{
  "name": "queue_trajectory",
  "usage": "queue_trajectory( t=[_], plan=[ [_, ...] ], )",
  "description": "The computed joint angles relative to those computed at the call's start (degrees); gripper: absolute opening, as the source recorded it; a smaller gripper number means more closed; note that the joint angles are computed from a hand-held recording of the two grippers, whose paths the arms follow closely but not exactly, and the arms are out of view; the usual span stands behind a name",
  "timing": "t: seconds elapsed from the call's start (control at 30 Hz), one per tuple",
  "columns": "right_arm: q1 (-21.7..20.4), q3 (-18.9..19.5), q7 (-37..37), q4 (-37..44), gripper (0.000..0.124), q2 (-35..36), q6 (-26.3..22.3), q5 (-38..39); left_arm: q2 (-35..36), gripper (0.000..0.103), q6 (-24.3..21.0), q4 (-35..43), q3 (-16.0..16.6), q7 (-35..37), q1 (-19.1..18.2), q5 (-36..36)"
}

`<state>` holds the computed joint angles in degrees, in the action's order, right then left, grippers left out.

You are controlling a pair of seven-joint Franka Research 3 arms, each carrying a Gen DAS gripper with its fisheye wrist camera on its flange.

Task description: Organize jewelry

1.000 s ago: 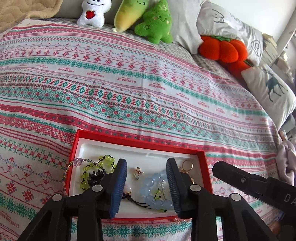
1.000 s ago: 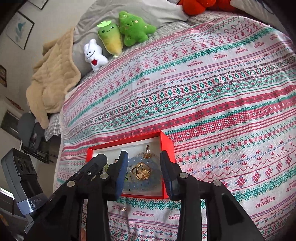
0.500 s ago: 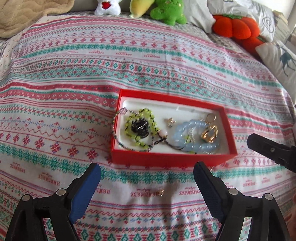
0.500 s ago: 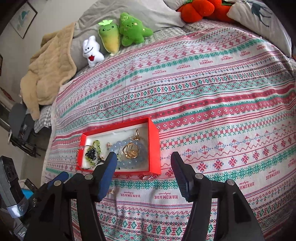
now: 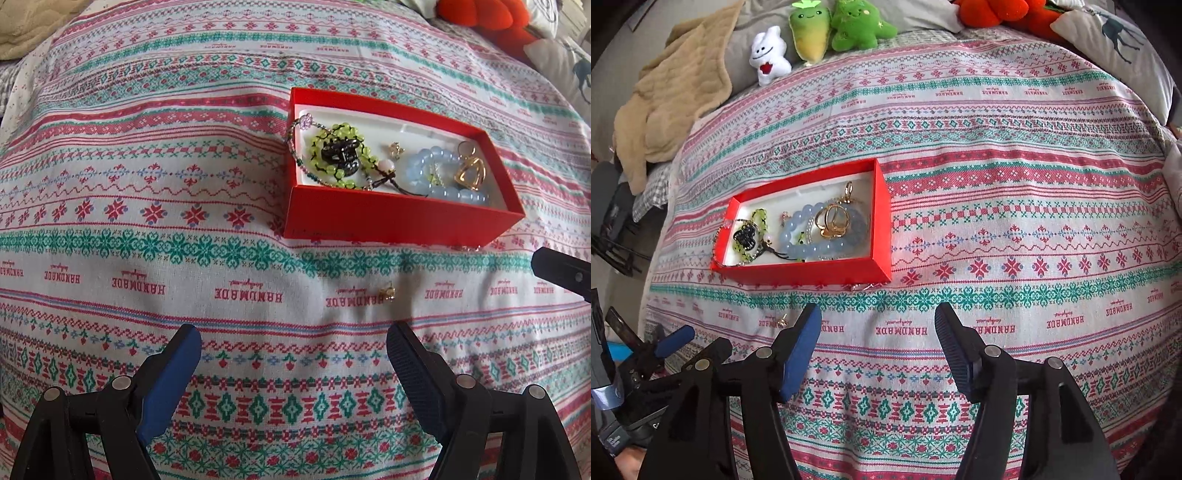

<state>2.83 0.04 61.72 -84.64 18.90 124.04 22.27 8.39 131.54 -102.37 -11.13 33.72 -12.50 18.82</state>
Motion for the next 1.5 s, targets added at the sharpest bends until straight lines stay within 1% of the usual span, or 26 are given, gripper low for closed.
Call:
queue_trajectory(
  t=[0.27, 0.4, 0.53, 0.73, 0.77, 0.83, 0.87, 0.9, 0.93, 0.97, 1.07, 1.13, 1.27, 1.43, 1.5],
  plan=[
    [0.6, -0.3, 1.0, -0.5, 0.067, 0.1, -0.1, -1.9, 0.6, 0.086, -1.1, -0.2, -0.4, 3.2, 0.1, -2.2],
    [0.8, -0.2, 0.8, -0.3, 0.067, 0.3, 0.0, -2.4, -0.2, 0.086, 1.1, -1.8, -0.5, 4.7, 0.1, -2.7],
    [0.8, -0.2, 1.1, -0.3, 0.067, 0.4, 0.1, -2.5, -1.5, 0.086, 5.0, -4.2, -0.3, 5.2, 0.6, -3.4],
    [0.7, -0.4, 1.6, 0.8, 0.067, 1.4, -1.1, -2.9, -3.2, 0.085, 12.2, -8.8, -0.4, 8.3, 2.2, -11.1],
    [0.6, -0.4, 1.8, 1.2, 0.067, 1.7, -1.4, -2.9, -3.4, 0.083, 13.4, -9.4, -0.4, 8.7, 2.4, -12.3],
    [0.5, -0.5, 2.4, 2.0, 0.067, 2.3, -2.0, -2.9, -3.3, 0.075, 15.8, -10.2, -0.6, 10.0, 2.7, -15.1],
    [0.4, -0.5, 2.5, 2.4, 0.067, 2.6, -2.2, -3.0, -3.1, 0.067, 16.8, -10.4, -0.6, 10.5, 2.8, -16.4],
    [0.4, -0.4, 2.7, 2.8, 0.067, 2.8, -2.4, -3.0, -2.9, 0.056, 17.7, -10.6, -0.7, 11.0, 3.0, -17.6],
    [0.4, -0.5, 2.8, 3.2, 0.067, 3.1, -2.5, -3.2, -2.5, 0.051, 18.5, -10.5, -0.8, 11.6, 3.1, -18.8],
    [0.4, -0.5, 3.1, 3.7, 0.067, 3.5, -2.7, -3.4, -2.1, 0.043, 19.3, -10.4, -0.8, 12.0, 3.3, -19.8],
    [0.3, -0.4, 4.1, 5.2, 0.067, 4.7, -3.9, -3.4, -0.4, 0.041, 21.4, -9.2, -1.2, 12.9, 3.5, -22.2],
    [0.1, -0.3, 4.6, 6.2, 0.067, 5.4, -5.0, -3.1, 1.0, 0.041, 21.8, -7.7, -1.3, 12.5, 3.3, -22.0],
    [0.1, -0.2, 4.8, 6.7, 0.067, 5.7, -5.3, -3.2, 4.7, 0.04, 20.1, -3.2, -0.7, 9.4, 2.4, -18.4],
    [0.1, -0.3, 5.2, 7.4, 0.067, 6.3, -5.2, -3.6, 8.4, 0.029, 18.3, 1.4, -1.2, 7.9, 2.4, -18.0],
    [0.1, -0.3, 5.3, 7.7, 0.067, 6.5, -5.2, -3.8, 9.6, 0.025, 16.7, 3.4, -0.7, 6.3, 1.6, -16.1]
  ],
)
